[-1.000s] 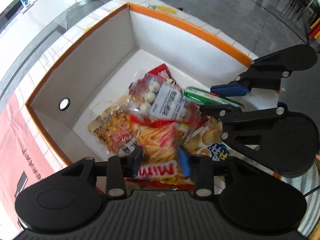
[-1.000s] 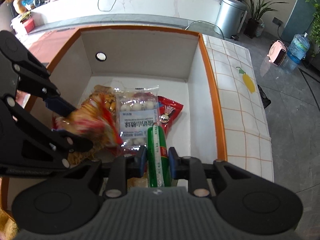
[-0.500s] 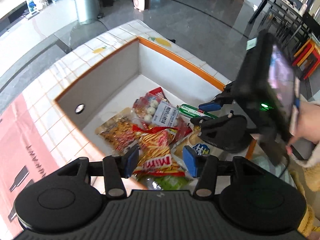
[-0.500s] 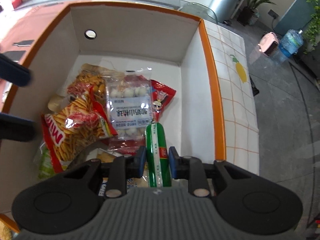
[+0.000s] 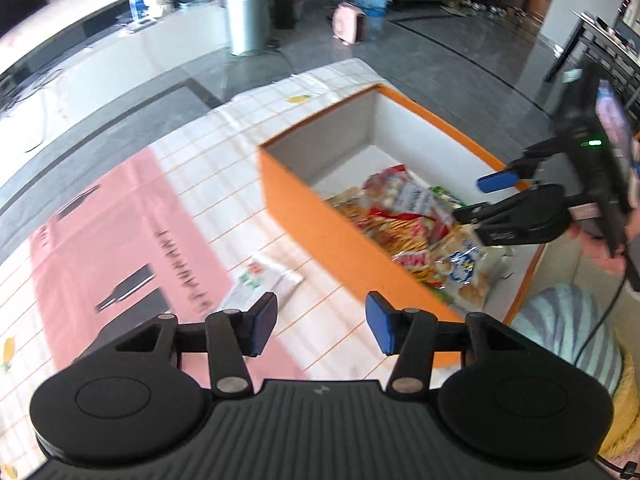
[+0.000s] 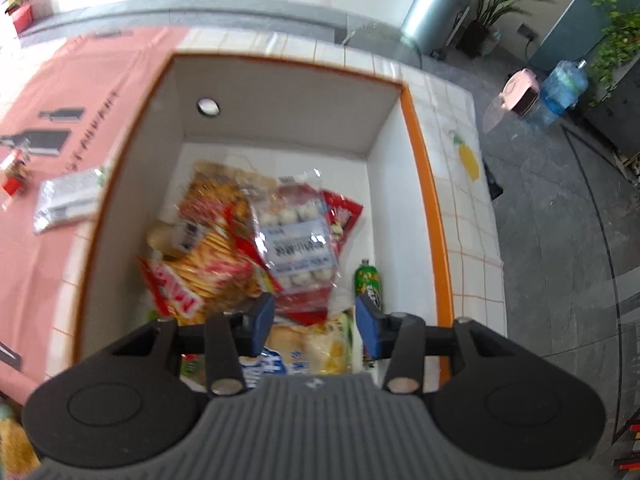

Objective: Organize snacks
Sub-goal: 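Open the right tool to drop the green sausage into the box, then reach the left tool to the wrapped candy while the right tool reaches the white paper packet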

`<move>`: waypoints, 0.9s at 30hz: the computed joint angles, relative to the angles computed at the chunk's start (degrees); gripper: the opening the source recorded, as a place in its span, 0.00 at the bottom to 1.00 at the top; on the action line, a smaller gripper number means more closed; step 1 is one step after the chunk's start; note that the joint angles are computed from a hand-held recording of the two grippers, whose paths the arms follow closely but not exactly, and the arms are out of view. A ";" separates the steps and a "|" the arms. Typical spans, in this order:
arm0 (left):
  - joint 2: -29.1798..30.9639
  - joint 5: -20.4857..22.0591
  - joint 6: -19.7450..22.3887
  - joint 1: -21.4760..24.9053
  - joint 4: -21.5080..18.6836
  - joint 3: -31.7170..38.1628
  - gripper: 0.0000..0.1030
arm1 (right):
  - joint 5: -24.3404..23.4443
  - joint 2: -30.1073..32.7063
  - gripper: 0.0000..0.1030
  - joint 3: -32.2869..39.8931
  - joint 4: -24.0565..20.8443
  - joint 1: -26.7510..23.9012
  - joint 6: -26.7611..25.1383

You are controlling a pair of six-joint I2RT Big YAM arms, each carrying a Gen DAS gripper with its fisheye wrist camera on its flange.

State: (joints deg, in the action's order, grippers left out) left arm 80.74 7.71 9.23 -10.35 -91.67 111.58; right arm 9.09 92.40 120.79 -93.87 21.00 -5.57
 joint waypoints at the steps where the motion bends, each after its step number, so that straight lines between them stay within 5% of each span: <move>1: -1.05 0.06 0.10 0.95 0.59 -1.13 0.59 | 0.02 -0.98 0.42 -0.75 1.14 0.66 0.81; 6: -6.04 -0.70 1.33 5.87 3.53 -7.10 0.58 | -1.28 -7.39 0.42 -7.14 9.11 4.45 7.07; 13: -10.78 -1.52 3.17 14.35 6.14 -12.53 0.58 | -1.87 -10.47 0.42 -9.47 14.22 11.81 17.34; 21: -15.90 4.24 -3.96 24.54 11.46 -20.81 0.59 | 1.75 -11.68 0.49 -14.90 21.46 21.13 27.93; 27: -17.08 8.29 -8.47 28.73 13.43 -24.34 0.58 | 3.40 -9.38 0.49 -17.07 22.69 24.47 34.79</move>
